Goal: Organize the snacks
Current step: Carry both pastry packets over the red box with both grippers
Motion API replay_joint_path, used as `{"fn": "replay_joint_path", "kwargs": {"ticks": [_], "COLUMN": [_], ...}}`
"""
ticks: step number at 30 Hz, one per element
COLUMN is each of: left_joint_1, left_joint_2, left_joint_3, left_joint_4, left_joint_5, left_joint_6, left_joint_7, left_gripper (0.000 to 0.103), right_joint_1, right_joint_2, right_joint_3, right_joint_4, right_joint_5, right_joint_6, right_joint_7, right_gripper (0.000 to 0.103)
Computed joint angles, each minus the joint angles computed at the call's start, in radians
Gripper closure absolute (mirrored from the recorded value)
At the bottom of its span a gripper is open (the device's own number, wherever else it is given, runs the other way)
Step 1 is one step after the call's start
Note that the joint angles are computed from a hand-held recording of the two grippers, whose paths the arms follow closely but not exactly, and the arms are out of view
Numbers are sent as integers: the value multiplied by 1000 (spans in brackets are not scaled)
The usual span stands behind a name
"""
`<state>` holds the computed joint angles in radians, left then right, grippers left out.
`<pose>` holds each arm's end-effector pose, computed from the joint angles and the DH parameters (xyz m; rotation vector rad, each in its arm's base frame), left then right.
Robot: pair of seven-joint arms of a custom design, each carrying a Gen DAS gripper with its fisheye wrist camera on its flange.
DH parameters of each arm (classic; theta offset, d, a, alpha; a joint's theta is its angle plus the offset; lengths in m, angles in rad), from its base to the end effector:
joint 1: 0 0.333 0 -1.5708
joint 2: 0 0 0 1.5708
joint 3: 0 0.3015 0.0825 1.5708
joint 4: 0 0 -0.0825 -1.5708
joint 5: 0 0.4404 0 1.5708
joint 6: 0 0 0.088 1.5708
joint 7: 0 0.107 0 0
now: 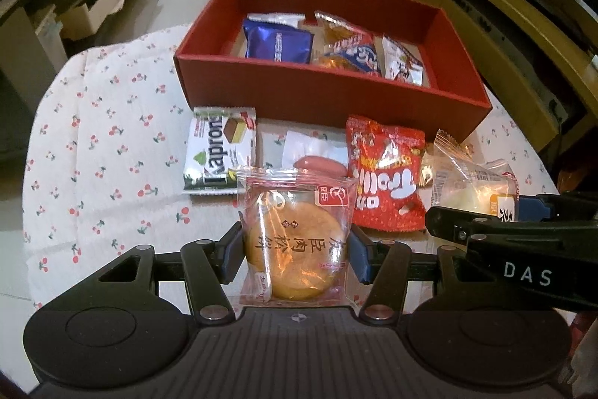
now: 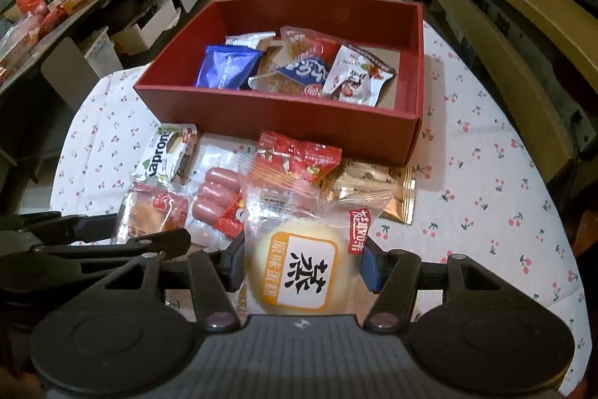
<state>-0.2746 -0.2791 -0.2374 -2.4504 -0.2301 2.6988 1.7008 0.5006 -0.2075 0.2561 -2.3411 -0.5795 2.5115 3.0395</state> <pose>0.4710 -0.2563 0.4122 -1.4852 2.4168 -0.6979 0.4007 0.3858 0.4077 -1.5621 2.1085 -0.4541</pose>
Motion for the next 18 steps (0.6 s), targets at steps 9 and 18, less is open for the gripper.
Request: {"fn": "replay_joint_path", "kwargs": {"ticks": [9, 18], "left_joint_1": [2, -2], "left_joint_2": [-6, -10], "left_joint_3": [-1, 1], "left_joint_4": [4, 8], "left_joint_5": [9, -1], "left_joint_6": [46, 76], "left_joint_7": [-8, -3], "left_gripper": [41, 41], "right_joint_1": [-15, -27], "right_joint_2": [-11, -30], "right_joint_3": [7, 15], "right_joint_4": [6, 2], "right_joint_5": [-54, -104], "right_joint_6": [10, 14], "right_joint_7": [46, 89], "right_gripper": [38, 38]}}
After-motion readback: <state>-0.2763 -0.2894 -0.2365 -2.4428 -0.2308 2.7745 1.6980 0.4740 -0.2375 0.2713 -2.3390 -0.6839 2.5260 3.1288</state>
